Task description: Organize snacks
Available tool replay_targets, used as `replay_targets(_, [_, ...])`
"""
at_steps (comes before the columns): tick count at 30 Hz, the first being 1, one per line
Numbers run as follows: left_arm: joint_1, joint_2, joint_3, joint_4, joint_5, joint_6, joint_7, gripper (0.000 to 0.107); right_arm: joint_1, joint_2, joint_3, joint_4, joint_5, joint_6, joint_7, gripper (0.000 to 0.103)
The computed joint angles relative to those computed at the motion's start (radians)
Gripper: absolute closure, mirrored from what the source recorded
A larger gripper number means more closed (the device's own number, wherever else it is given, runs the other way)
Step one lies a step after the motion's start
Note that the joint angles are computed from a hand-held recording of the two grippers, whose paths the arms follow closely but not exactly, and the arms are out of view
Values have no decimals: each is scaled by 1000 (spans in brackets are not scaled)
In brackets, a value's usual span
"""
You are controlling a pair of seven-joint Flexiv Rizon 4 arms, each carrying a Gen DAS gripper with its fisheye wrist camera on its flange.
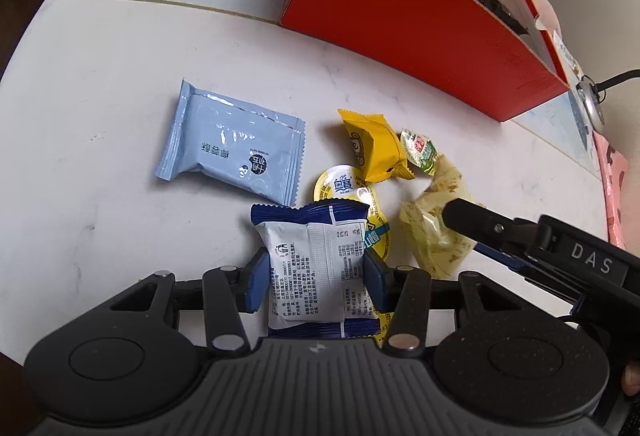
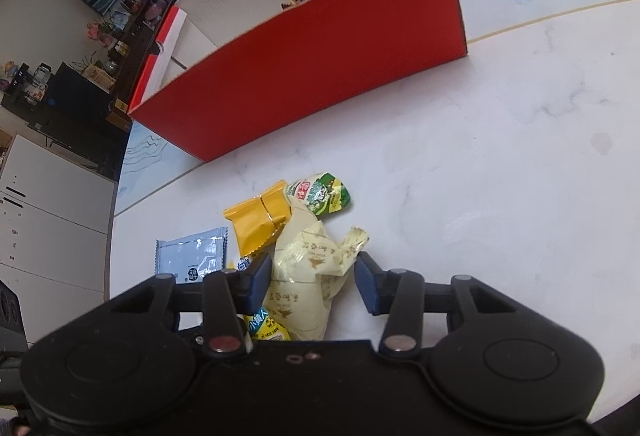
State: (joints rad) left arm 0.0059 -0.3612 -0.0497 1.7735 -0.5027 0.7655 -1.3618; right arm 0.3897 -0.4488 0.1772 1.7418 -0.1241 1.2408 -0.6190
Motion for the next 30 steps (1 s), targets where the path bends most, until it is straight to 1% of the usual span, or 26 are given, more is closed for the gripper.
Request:
replay_targets(4, [0, 18, 2, 9, 3, 17, 16, 59, 13, 27, -21, 31, -30, 25, 15, 59])
replay_targets(8, [-4, 38, 1, 19, 0, 59, 44, 59, 29, 53, -51, 57, -80, 49, 46, 59])
replay_targets(16, [-11, 59, -3, 3, 1, 131, 94, 59, 49, 88, -102, 76, -229, 86, 53, 59])
replay_targets(21, [-12, 53, -10, -31, -5, 153, 112, 59, 51, 94, -132, 64, -306, 101, 62, 59])
replay_targets(30, [-15, 19, -20, -120, 2, 174, 115, 59, 34, 68, -163, 0, -380, 102, 53, 59])
